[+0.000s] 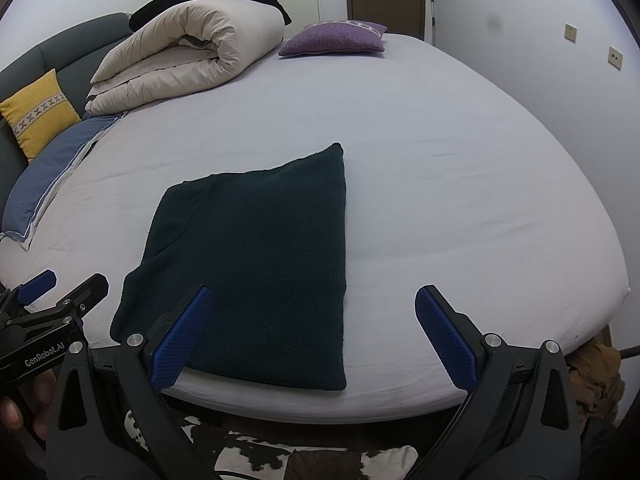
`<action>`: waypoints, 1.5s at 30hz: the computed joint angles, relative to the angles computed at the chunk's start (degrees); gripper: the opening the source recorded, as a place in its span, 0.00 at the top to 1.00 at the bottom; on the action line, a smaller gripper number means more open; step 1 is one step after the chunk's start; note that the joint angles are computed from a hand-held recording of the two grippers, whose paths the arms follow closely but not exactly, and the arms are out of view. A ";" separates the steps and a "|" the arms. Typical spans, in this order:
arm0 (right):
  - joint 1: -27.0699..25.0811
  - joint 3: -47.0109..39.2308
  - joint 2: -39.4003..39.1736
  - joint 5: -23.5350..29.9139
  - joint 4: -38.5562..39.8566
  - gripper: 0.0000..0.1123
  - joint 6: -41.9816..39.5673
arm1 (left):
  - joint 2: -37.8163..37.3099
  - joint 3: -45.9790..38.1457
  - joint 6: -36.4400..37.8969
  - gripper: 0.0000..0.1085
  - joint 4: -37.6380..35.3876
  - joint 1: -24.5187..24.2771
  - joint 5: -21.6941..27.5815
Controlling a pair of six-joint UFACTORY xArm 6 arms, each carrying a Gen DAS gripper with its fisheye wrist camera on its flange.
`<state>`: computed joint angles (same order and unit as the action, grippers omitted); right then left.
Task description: Fold small clothes
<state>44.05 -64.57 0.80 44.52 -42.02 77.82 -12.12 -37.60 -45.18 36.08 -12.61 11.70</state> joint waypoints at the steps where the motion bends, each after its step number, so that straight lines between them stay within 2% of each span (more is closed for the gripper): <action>1: -0.09 0.09 -0.08 -0.07 0.07 0.08 -0.14 | 0.01 -0.01 -0.03 0.05 -0.03 -0.02 0.00; 45: 0.61 -2.63 2.21 0.84 0.59 0.08 0.79 | -0.06 0.89 0.66 0.05 -0.43 0.42 -0.71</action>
<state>44.66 -67.20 3.01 45.36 -41.43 78.60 -12.18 -36.71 -44.52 35.66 -12.19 10.99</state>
